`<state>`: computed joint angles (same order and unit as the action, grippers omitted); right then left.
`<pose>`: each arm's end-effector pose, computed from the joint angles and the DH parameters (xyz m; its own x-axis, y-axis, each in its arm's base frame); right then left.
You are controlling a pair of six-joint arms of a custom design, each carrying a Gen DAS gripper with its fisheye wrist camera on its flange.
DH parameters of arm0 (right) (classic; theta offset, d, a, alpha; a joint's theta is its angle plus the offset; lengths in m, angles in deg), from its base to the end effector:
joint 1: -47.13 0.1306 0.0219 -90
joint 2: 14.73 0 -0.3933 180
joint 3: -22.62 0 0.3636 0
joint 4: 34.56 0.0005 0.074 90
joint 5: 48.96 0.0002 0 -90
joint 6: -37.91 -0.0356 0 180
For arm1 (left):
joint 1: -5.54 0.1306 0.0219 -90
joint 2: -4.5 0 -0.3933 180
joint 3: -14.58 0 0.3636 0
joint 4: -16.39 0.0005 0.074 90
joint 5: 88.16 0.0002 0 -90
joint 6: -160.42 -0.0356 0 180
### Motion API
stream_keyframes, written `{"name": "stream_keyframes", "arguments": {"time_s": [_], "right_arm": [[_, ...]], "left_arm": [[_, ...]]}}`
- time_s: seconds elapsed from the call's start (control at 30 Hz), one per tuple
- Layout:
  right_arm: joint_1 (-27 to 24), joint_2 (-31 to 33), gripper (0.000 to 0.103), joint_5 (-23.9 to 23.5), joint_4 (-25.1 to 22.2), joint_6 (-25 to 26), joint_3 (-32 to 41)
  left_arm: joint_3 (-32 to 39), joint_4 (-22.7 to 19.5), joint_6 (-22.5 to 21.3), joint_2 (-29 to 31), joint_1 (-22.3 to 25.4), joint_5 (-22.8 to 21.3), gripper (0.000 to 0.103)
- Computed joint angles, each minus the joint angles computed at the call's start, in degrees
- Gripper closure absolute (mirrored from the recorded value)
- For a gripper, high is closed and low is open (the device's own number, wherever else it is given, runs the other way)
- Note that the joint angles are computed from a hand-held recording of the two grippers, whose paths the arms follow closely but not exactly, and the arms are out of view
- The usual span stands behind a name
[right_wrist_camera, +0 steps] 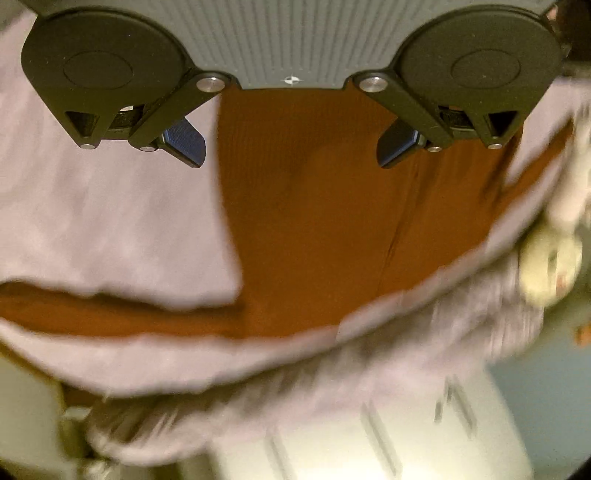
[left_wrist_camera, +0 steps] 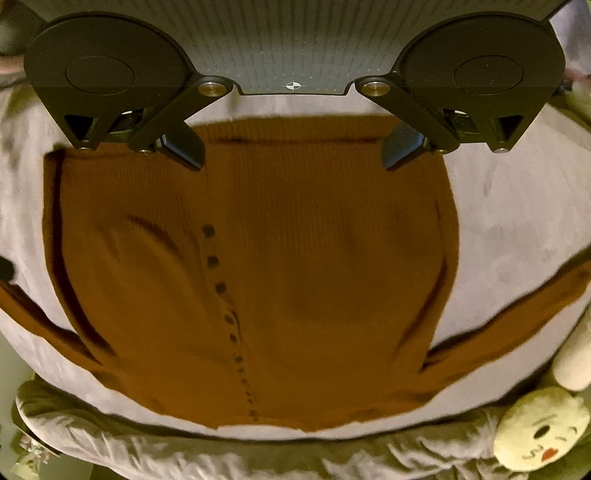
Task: Fold small clothes
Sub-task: 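Grasp the cuff of a brown cardigan sleeve with the right tool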
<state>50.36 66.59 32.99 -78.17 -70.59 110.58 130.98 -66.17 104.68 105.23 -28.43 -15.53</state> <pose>0.4100 0.0276 0.4956 -0.6226 0.2795 -0.7309 0.0317 0.9423 0.3334 0.4099 -0.2639 0.5158 -0.8759 -0.0577 -0.4790 -0.0690 0.9976 0.0060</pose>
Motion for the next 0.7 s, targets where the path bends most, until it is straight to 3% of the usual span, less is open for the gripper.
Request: {"name": "stream_keyframes", "arguments": {"time_s": [0.1,0.2,0.3,0.37,0.43,0.53,0.6,0.7], "right_arm": [[-6.3,3.0,0.004,1.8,0.0,-2.1,2.1],[-14.5,7.7,0.004,0.8,-2.6,-11.8,6.3],[-21.3,9.2,0.006,-2.7,4.3,-22.3,5.0],[-25.0,10.9,0.018,-4.4,7.7,-28.5,5.1],[-27.2,13.2,0.044,-4.2,7.5,-32.8,6.4],[-28.8,16.2,0.061,-4.6,7.6,-37.5,7.8],[-29.3,17.3,0.066,-5.0,10.5,-41.0,7.1],[-29.0,18.0,0.082,-4.0,11.9,-40.8,6.9]], "left_arm": [[1.5,0.9,-1.0,1.4,0.1,-2.1,0.000],[5.4,-1.0,-2.0,4.6,0.3,-3.5,0.000],[9.5,-1.4,-3.8,7.7,0.7,-3.8,0.000],[12.2,-0.5,-4.9,9.8,1.1,-3.0,0.000],[14.8,0.6,-5.2,11.6,1.3,-2.4,0.000],[18.8,1.3,-4.2,14.6,1.8,-1.0,0.000],[21.6,0.9,-3.8,16.8,2.1,0.3,0.000],[23.9,1.1,-5.6,18.9,2.8,1.5,0.000]]}}
